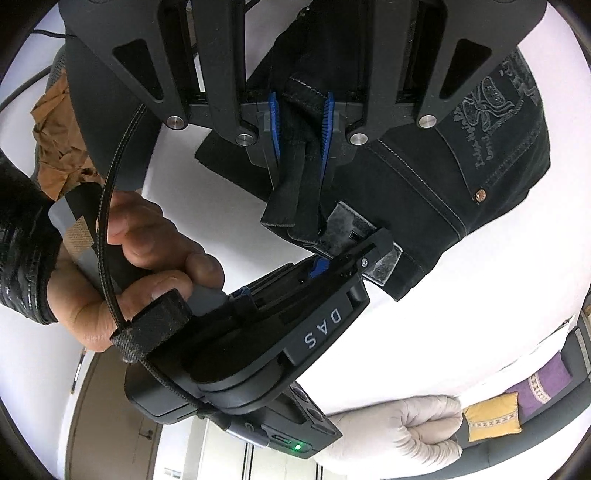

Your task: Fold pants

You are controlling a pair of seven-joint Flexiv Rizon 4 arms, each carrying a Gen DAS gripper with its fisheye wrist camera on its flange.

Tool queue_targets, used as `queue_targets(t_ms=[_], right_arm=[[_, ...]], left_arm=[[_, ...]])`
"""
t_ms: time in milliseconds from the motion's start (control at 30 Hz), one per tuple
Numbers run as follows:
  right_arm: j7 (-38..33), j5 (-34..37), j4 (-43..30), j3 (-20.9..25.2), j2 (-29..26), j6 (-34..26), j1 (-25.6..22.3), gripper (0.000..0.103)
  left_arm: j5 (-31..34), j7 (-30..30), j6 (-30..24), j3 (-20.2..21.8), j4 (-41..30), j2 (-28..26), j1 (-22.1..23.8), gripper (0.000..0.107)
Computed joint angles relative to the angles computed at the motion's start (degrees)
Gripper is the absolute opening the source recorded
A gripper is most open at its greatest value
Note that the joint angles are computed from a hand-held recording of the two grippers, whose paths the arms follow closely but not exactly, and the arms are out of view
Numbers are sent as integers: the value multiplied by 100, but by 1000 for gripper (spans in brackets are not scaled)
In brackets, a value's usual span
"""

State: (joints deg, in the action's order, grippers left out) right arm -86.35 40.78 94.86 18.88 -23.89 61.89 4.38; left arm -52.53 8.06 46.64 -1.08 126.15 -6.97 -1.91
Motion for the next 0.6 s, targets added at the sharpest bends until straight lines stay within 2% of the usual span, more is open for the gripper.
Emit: queue_targets(t_ms=[133, 267, 300, 400, 500, 533, 600], right_arm=[[-51, 133, -23, 32, -155, 68, -59, 15], [-500, 660, -28, 276, -230, -2, -392, 16], [-603, 895, 16, 334, -182, 30, -485, 21], [-414, 903, 353, 158, 126, 395, -296, 32], [418, 385, 875, -184, 501, 854, 97, 36], [695, 202, 1068, -260, 652, 1029, 206, 36], [568, 394, 1157, -69, 852, 1289, 129, 33]], left_arm=[[132, -84, 219, -54, -90, -234, -6, 16], [280, -252, 166, -80, -44, -164, -12, 27], [342, -306, 3, -55, -75, -153, 26, 29], [817, -673, -1080, 139, -371, -59, 291, 31], [1025, -819, -2170, 311, -687, -45, 607, 37], [1007, -850, -2333, 339, -767, -72, 678, 42], [879, -940, -2575, 401, -919, -166, 842, 42]])
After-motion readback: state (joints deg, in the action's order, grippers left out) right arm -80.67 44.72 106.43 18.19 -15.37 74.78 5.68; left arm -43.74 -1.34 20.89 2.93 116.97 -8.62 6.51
